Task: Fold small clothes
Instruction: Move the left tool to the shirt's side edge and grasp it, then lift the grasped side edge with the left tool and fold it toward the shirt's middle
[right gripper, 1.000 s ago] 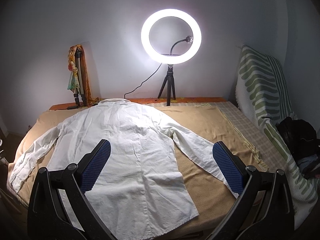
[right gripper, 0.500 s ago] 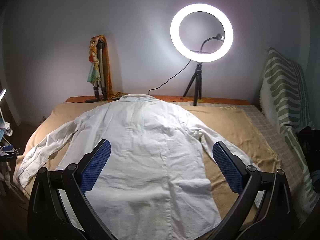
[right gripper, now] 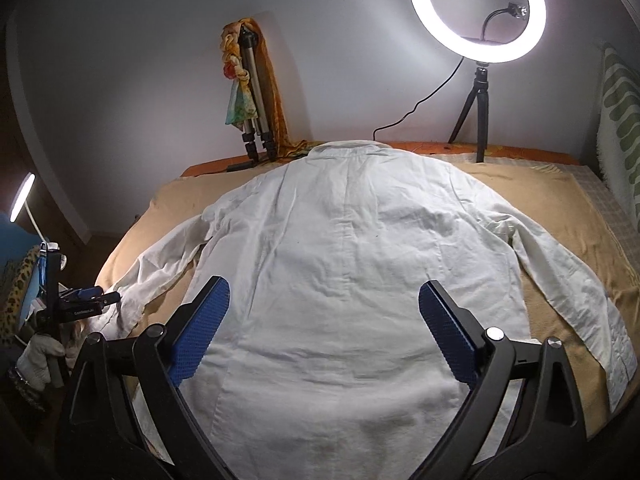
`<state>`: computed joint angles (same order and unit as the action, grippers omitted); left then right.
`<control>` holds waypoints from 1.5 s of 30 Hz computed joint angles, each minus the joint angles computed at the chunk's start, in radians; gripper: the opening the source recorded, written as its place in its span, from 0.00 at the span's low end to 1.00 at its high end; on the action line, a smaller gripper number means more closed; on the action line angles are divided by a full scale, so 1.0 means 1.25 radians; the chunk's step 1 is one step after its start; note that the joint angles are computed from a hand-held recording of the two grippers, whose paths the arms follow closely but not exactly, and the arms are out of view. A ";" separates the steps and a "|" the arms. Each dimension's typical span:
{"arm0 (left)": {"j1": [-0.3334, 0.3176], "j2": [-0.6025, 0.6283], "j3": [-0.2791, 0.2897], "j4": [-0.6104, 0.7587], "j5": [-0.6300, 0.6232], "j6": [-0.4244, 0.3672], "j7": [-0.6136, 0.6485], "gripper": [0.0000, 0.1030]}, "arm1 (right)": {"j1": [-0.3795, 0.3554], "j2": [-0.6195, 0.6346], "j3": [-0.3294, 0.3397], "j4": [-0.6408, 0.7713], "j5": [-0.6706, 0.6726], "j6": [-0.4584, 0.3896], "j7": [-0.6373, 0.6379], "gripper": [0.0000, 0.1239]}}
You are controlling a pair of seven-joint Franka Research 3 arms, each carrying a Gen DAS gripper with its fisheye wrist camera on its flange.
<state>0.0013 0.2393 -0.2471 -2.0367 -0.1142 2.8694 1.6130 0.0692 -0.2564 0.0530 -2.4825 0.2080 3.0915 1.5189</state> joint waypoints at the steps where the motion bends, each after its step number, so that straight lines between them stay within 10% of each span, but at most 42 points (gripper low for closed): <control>1: 0.031 0.001 -0.037 -0.003 -0.062 0.005 0.055 0.42 | 0.006 0.004 -0.002 0.004 0.001 -0.005 -0.006 0.77; 7: 0.080 -0.003 -0.100 -0.007 -0.248 0.027 0.205 0.02 | 0.033 0.019 -0.018 0.010 0.018 -0.020 -0.028 0.71; 22: 0.038 -0.105 -0.181 0.033 -0.748 -0.065 0.649 0.01 | 0.140 0.036 -0.141 0.072 0.349 -0.128 -0.304 0.53; 36: -0.180 -0.025 -0.108 0.105 -0.528 -0.177 0.586 0.02 | 0.048 0.192 -0.105 0.274 0.572 -0.350 -0.488 0.53; 45: -0.186 -0.166 -0.070 -0.008 -0.576 -0.202 0.627 0.38 | 0.010 0.238 -0.058 0.271 0.587 -0.384 -0.483 0.53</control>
<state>-0.2315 0.0322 -0.3347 -2.0462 -0.8342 2.6164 2.3961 0.0812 0.0405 -0.0194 -2.1432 0.9420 2.6118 0.9147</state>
